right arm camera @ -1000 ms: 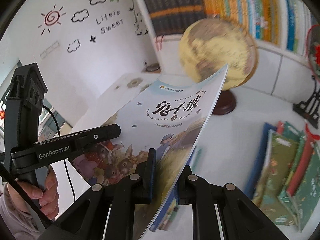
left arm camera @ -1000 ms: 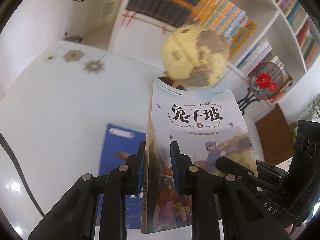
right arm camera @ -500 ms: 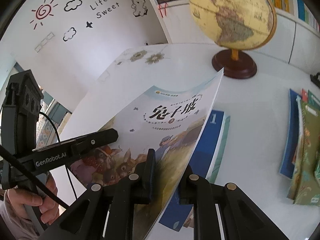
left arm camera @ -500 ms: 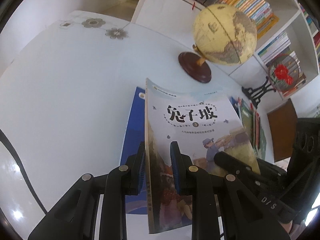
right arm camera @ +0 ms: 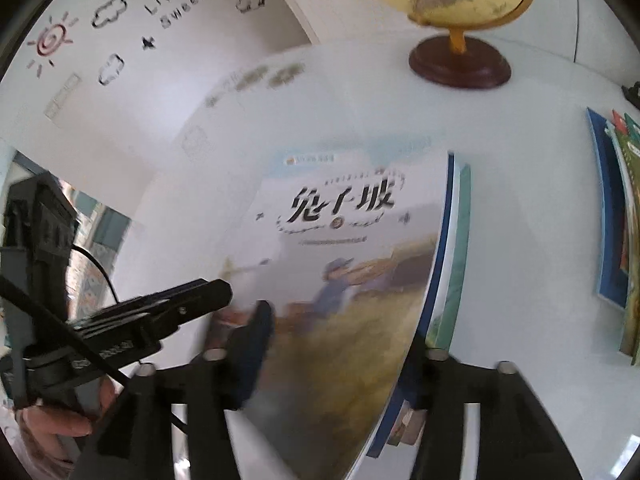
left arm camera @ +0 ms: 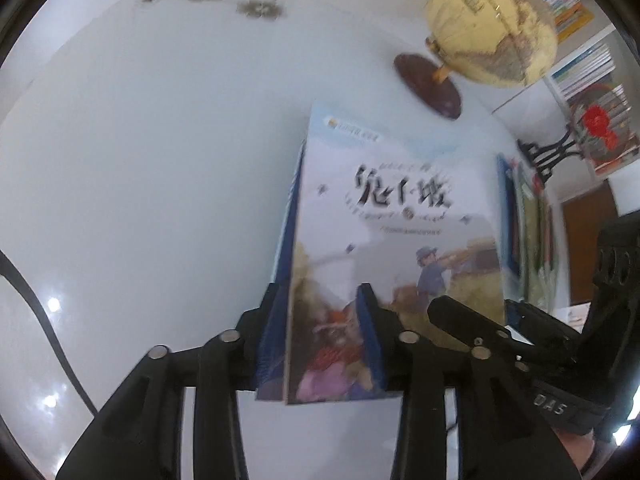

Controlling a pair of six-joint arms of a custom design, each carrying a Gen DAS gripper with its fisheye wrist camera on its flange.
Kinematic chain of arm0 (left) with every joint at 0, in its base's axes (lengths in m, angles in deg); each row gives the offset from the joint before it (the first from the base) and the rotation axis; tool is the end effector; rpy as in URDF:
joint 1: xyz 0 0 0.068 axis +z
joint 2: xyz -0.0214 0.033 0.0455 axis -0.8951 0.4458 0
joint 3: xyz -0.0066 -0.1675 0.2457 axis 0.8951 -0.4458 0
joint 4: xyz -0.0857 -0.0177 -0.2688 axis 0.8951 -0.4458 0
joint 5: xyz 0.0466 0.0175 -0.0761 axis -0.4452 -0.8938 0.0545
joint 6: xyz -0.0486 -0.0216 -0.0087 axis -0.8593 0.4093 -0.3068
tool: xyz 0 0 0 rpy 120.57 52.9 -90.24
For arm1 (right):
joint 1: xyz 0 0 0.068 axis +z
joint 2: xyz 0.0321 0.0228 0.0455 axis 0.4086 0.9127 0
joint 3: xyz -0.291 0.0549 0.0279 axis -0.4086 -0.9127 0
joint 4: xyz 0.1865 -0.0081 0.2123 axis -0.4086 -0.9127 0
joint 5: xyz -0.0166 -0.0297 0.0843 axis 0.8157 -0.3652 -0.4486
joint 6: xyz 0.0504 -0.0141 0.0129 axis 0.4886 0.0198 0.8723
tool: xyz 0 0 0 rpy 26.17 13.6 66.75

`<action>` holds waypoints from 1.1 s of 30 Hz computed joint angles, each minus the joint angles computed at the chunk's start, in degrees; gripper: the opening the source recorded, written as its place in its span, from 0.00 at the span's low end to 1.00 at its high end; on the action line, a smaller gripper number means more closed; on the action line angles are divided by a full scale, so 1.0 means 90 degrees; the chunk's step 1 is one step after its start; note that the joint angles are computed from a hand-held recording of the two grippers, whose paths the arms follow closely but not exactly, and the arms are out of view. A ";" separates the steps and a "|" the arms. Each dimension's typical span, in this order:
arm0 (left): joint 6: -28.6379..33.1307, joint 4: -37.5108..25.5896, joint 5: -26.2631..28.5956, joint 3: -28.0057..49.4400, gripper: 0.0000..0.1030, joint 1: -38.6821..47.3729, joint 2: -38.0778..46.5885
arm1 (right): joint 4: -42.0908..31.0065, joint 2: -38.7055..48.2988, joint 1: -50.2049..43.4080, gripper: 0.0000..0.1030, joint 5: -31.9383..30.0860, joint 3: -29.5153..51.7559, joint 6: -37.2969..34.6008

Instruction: Organize books

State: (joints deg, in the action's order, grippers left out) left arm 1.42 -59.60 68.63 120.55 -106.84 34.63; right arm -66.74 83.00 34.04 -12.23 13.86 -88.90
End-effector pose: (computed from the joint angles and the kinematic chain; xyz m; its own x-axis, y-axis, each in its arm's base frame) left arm 0.2498 -0.2325 0.2289 -0.9173 -0.3084 -0.2517 -0.2262 0.9241 -0.3079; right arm 0.2976 0.0672 0.2148 -0.9166 -0.2278 -0.3286 -0.3485 0.8581 0.3772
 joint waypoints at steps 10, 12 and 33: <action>0.0125 -0.0637 -0.0006 0.0406 0.75 -0.0088 0.0283 | -0.0357 0.0002 -0.0497 0.60 0.0661 -0.0059 0.0165; 0.0122 -0.0636 0.0034 0.0541 0.75 -0.0099 0.0376 | -0.0355 -0.0112 -0.0688 0.60 0.0673 -0.0040 0.0113; 0.0811 -0.2140 -0.0221 0.4713 0.75 -0.1037 0.2977 | -0.0585 -0.0935 -0.3755 0.60 -0.0090 -0.0188 -0.0840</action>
State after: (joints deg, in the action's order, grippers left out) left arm 8.72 -78.86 66.64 162.96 -116.17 61.42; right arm -72.01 74.59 0.25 -13.04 12.17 -96.47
